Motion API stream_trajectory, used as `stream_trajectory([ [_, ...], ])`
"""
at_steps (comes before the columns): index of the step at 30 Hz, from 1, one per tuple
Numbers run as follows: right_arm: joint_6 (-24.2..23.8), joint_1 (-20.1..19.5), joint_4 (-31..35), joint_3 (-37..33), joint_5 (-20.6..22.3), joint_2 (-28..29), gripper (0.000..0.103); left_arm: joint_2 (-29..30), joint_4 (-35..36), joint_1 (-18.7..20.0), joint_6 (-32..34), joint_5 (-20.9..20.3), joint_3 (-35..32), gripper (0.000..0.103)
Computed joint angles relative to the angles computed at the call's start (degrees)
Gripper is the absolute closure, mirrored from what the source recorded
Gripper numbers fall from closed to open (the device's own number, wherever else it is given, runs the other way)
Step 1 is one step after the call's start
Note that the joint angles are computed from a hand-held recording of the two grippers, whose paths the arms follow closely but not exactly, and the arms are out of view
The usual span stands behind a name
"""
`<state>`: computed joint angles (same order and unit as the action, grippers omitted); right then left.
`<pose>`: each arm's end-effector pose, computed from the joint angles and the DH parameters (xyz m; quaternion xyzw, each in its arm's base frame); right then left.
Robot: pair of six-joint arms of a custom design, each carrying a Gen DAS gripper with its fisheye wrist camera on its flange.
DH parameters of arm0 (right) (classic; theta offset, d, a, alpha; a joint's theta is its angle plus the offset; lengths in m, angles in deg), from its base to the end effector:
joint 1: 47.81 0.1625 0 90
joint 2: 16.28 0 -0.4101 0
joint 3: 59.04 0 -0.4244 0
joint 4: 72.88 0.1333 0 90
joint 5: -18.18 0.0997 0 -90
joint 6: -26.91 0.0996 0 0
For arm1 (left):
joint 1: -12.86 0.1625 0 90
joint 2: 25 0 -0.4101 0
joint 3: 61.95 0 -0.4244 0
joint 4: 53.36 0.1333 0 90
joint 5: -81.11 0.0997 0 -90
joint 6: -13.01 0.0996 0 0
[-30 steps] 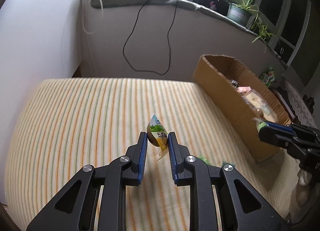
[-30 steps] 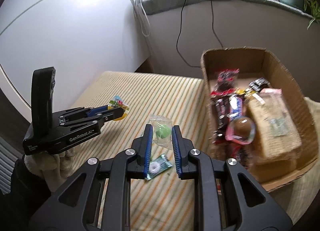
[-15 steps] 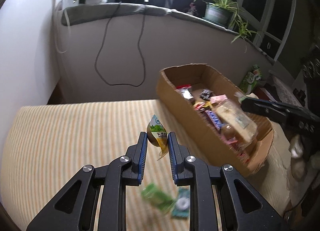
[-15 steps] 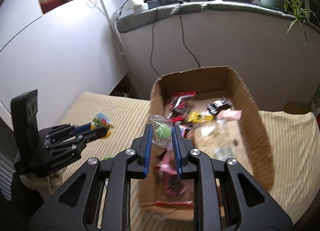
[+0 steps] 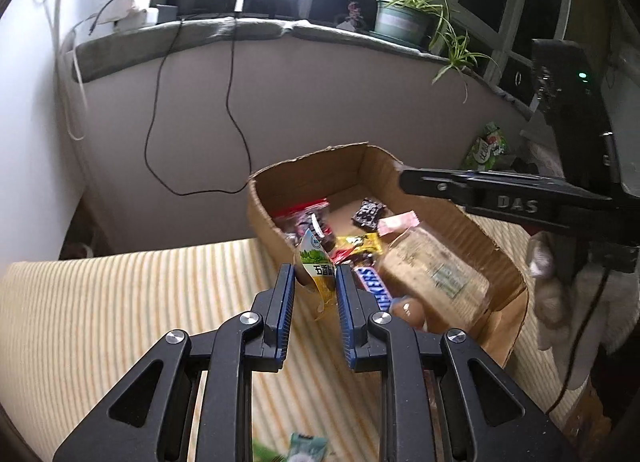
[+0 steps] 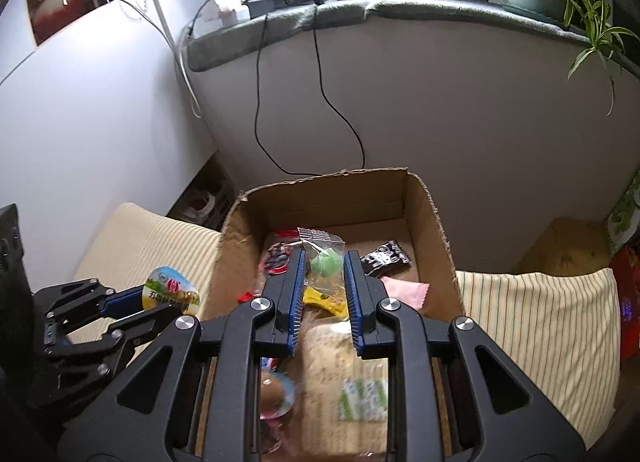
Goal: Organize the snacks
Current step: 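Carry the jelly cup and green candy over the box with both tools, then open both tools to drop the jelly cup and green candy into the box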
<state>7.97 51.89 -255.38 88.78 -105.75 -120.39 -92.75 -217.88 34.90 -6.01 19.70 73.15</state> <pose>0.1330 -0.3168 0.2875 0.0987 -0.8738 0.3724 0.2967 -0.3293 -0.3286 0.0761 0.3866 0.8867 -0.2136 0.1371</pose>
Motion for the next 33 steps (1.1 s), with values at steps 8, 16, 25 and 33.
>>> stream_trajectory([
  [8, -1.3, -3.0, 1.4, -1.4, 1.3, 0.7, 0.083, 3.5, 0.7, 0.2, 2.0, -0.9, -2.4, 0.084],
  [16, -1.6, -4.7, 2.3, -1.8, 2.5, 0.3, 0.083, 5.3, 0.8, -0.3, 2.7, -1.6, -3.4, 0.084],
  [25, -1.5, -4.7, 3.1, -2.1, 2.2, 0.6, 0.082, 6.6, 0.6, -1.0, 2.5, -1.6, -3.9, 0.084],
  [33, -1.2, -4.3, 3.7, -2.4, 1.4, 1.1, 0.081, 6.7, 0.8, -1.5, 2.7, -1.4, -3.9, 0.083],
])
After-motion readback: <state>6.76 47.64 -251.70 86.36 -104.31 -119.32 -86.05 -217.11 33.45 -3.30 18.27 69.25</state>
